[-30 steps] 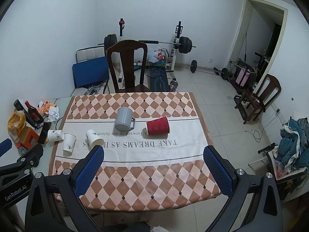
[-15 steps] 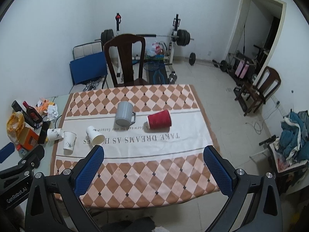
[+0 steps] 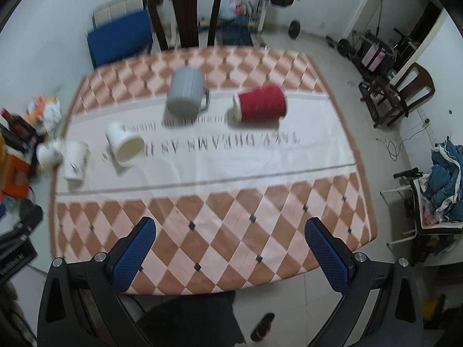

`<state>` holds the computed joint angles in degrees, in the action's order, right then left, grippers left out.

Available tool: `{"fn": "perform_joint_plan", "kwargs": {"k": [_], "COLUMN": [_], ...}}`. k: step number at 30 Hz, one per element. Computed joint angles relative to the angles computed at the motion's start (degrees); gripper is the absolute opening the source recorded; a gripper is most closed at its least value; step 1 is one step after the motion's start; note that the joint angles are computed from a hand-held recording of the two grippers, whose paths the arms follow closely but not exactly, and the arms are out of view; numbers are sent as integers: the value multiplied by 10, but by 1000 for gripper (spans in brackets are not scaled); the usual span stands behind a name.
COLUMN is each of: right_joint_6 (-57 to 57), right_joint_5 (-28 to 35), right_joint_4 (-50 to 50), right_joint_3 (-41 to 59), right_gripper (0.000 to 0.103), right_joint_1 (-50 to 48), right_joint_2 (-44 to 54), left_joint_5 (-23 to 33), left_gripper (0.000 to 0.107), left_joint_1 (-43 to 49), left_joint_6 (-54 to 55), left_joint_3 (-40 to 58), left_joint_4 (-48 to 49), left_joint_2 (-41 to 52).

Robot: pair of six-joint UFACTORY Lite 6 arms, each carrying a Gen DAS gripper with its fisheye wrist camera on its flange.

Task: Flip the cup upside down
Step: 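Reach the left tool toward the white paper cup lying on its side, then grasp the white paper cup with the left tool and lift it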

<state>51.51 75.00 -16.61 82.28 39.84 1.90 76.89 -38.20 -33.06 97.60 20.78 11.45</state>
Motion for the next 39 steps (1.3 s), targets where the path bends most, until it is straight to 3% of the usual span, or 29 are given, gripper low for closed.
{"fn": "perform_joint_plan", "kwargs": {"k": [7, 12, 14, 17, 22, 32, 37, 39], "right_joint_6": [-76, -151, -177, -202, -236, -287, -302, -305], "right_joint_5": [-81, -99, -104, -107, -98, -55, -42, -38], "right_joint_4": [32, 55, 68, 82, 97, 84, 80, 78], "right_joint_3": [-42, -10, 10, 43, 119, 267, 303, 311], "right_gripper": [103, 103, 103, 103, 103, 103, 101, 101], "right_joint_1": [-39, -88, -114, -146, -184, -215, -227, -231], "right_joint_2": [102, 181, 213, 253, 326, 448, 476, 480], "left_joint_5": [-74, -153, -183, -219, -285, -347, -341, -335], "left_gripper": [102, 102, 93, 91, 91, 91, 60, 60], "left_joint_1": [-8, -25, -19, -5, 11, 22, 15, 12], "left_joint_6": [199, 378, 438, 500, 594, 765, 833, 844], "left_joint_3": [-34, -72, -80, -59, -27, 134, 216, 242], "left_joint_4": [123, 224, 267, 303, 338, 312, 275, 261], "left_joint_2": [93, 140, 166, 209, 262, 398, 455, 470]}}
